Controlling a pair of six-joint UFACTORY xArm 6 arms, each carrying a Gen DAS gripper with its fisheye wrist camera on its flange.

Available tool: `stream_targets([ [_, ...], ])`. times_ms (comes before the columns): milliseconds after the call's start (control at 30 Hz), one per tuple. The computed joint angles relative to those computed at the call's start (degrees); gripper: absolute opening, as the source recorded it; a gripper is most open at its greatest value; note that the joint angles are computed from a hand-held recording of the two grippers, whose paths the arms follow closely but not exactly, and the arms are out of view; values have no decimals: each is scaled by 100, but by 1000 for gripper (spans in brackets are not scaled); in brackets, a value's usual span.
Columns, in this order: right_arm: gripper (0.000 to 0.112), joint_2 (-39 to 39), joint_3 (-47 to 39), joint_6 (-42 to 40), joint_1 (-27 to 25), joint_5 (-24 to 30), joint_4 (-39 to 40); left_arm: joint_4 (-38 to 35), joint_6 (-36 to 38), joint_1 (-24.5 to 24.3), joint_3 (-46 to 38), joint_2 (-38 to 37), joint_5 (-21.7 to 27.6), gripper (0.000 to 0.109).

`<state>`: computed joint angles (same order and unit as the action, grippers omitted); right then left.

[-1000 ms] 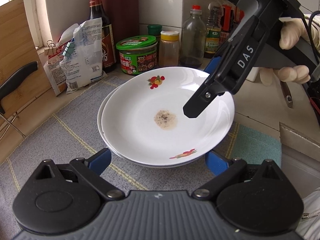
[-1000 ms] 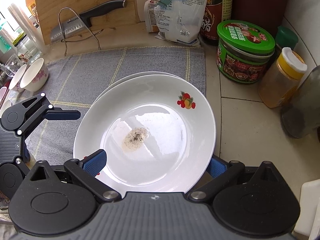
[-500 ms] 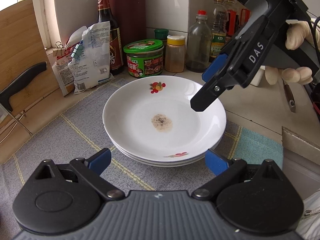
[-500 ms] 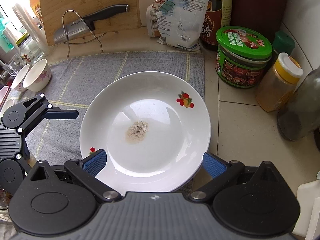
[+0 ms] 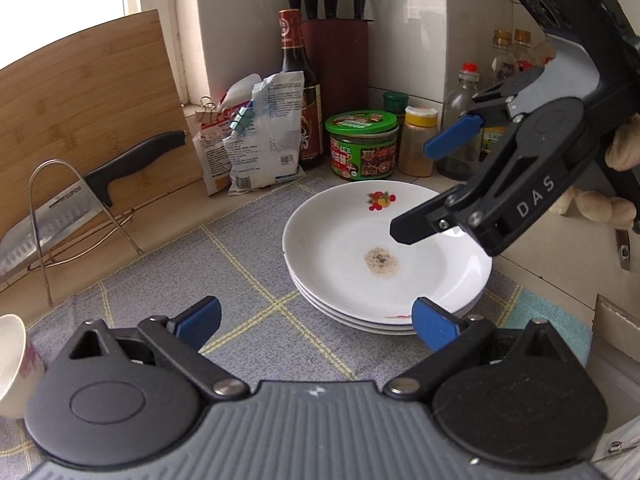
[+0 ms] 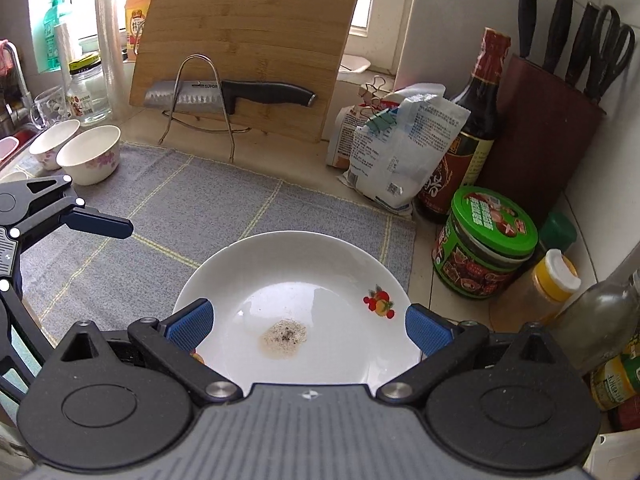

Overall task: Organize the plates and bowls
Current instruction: 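Open the right tool and release the plate on the stack, then move the left tool toward the white bowl nearest the plates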

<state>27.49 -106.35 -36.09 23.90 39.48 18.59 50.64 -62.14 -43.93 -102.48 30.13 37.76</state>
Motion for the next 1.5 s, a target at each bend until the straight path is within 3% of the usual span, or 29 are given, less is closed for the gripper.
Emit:
stream_targets([
  [267, 103, -128, 339, -679, 238, -271, 992, 644, -1389, -509, 251, -457, 1660, 101],
  [400, 103, -223, 569, -901, 389, -450, 1364, 653, -1713, -659, 615, -757, 2032, 102],
  [633, 103, -537, 1116, -934, 655, -681, 1400, 635, -2079, -629, 1679, -1531, 1756, 102],
  [867, 103, -665, 1466, 43, 1110, -813, 506, 817, -2363, -445, 3312, -2851, 1117, 102],
  [1033, 103, -595, 1496, 928, 1616, -792, -130, 686, -2176, -312, 4311, -3800, 1067, 102],
  [1333, 103, 140, 728, 1862, 2467, -653, -650, 498, -1649, 76, 5711, -5305, 924, 102],
  [1500, 103, 667, 5, 1940, 2746, -357, -656, 400, -1506, 312, 6092, -5689, 1038, 102],
])
